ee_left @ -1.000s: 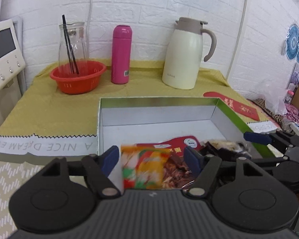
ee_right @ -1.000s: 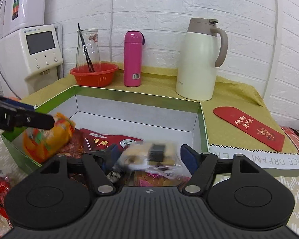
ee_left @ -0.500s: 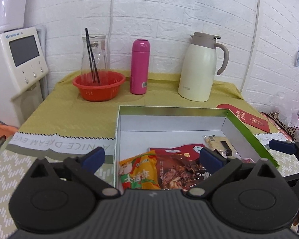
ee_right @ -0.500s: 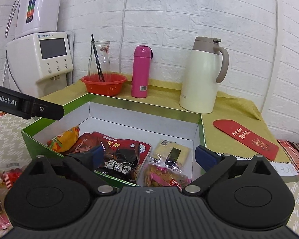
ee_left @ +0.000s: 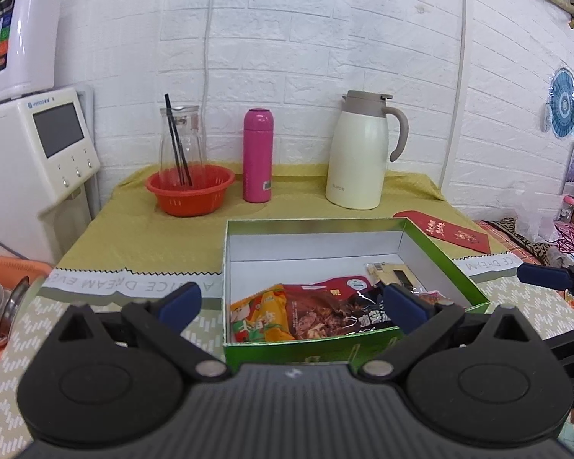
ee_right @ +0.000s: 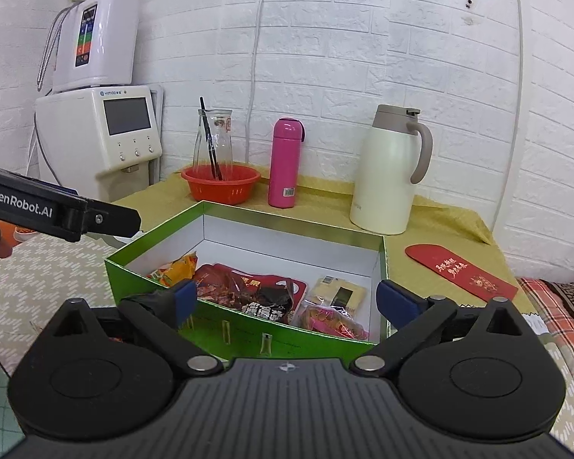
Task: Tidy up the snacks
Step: 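Withdraw both tools from the box toward the white packet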
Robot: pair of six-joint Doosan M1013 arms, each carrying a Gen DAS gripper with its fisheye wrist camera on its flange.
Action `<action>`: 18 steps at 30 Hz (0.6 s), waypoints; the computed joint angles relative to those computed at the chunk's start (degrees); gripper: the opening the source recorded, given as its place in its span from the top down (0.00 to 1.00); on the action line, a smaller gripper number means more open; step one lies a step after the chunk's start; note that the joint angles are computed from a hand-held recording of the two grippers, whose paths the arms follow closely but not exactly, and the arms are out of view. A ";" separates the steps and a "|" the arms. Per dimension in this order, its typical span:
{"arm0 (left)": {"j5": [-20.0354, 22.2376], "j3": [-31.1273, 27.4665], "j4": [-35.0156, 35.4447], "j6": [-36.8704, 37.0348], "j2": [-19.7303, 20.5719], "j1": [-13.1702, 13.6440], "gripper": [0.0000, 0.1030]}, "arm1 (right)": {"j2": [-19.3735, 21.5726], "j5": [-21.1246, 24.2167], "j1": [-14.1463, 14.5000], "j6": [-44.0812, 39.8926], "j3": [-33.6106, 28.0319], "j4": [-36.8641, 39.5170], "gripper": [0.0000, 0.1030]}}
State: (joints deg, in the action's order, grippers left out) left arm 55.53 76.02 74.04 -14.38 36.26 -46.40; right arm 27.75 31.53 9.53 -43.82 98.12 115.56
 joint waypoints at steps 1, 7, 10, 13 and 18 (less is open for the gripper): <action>0.62 0.18 0.45 -0.10 -0.14 -0.45 0.02 | -0.54 0.42 -0.12 -0.18 0.76 0.33 0.00; 2.08 2.50 2.24 -1.61 -1.62 -3.05 0.02 | -3.42 1.09 -0.63 -1.50 4.55 0.44 0.00; 1.55 4.23 1.96 -3.80 -2.62 -4.12 0.02 | -4.76 2.64 -1.51 -1.22 6.71 -0.20 0.00; 1.37 5.55 1.04 -5.05 -3.08 -5.17 0.02 | -5.53 4.68 -2.66 -0.24 8.45 -1.30 0.00; -0.42 7.96 0.18 -7.88 -3.26 -6.43 0.02 | -5.41 6.43 -4.10 1.24 10.22 -4.01 0.00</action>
